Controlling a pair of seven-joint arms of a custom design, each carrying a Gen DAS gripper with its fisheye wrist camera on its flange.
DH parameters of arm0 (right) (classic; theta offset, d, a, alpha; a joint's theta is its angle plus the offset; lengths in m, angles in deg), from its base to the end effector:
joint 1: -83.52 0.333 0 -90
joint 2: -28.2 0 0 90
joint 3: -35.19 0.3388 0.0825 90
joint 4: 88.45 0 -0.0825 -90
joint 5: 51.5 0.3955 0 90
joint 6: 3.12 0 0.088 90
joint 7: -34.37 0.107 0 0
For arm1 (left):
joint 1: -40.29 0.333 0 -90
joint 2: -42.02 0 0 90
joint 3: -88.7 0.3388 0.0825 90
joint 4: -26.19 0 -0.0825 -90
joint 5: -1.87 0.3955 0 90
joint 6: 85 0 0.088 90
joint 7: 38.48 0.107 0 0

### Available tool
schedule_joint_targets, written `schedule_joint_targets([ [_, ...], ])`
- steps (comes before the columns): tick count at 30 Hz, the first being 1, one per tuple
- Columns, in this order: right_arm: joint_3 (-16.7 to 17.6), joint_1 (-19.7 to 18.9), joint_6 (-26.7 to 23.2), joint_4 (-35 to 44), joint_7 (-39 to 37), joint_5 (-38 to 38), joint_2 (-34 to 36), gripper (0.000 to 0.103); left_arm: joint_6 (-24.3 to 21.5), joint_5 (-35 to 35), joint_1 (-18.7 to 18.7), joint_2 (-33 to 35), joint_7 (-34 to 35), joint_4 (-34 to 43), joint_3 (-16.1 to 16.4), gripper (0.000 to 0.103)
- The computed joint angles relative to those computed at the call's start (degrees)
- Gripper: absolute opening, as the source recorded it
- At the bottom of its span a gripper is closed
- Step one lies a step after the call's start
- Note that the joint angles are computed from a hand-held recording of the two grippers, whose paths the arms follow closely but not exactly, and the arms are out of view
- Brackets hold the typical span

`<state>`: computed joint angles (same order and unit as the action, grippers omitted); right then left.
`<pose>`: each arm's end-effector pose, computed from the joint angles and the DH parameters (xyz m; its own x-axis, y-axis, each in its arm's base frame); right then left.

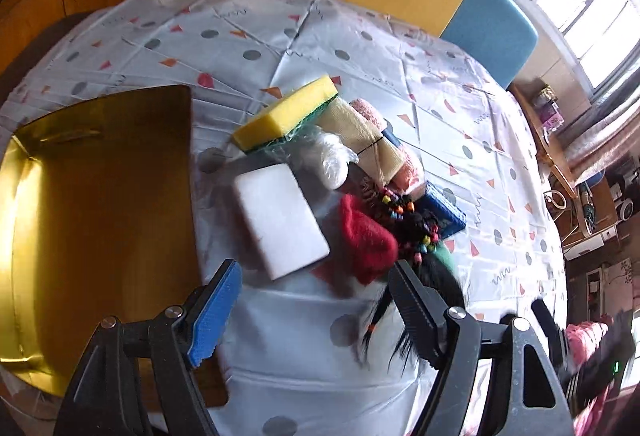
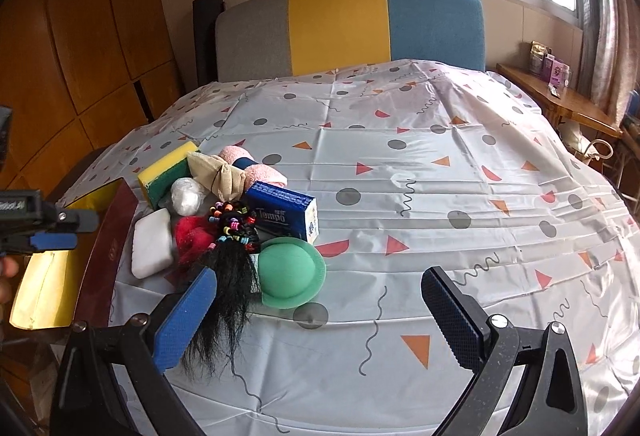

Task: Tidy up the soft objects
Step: 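Move the left tool over the white sponge block and lower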

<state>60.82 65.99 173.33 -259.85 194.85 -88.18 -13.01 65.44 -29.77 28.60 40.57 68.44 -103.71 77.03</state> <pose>0.3233 0.0818 0.3938 -0.3851 -0.9159 -0.1136 -0.5969 0.3410 -0.7263 0.5138 -0.2088 0.4232 -0.3158 -0.8972 0.3086 -0.9052 0.1874 -0.3814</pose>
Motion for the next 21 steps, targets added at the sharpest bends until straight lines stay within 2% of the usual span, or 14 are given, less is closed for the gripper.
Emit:
schedule_joint_targets([
  [7, -1.89, 0.05, 2.00, -1.24, -1.05, 2.05, -1.62, 0.103, -8.20, 12.73, -0.35, 10.32, -15.23, 10.95, 0.38, 0.077],
  [13, -3.09, 0.08, 3.12, -2.05, -2.34, 4.99, -1.40, 0.103, -8.41, 22.69, -2.26, 14.71, -22.92, 14.68, 1.14, 0.077],
  [17, -2.78, -0.18, 3.14, -2.34, -3.12, 6.54, -1.76, 0.103, -8.79, 26.94, -3.33, 16.98, -25.19, 16.53, 1.45, 0.077],
  [21, -2.94, -0.03, 3.13, -2.48, -3.81, 7.73, -1.69, 0.103, -6.61, 33.60, -5.25, 17.87, -28.71, 15.83, 2.63, 0.069],
])
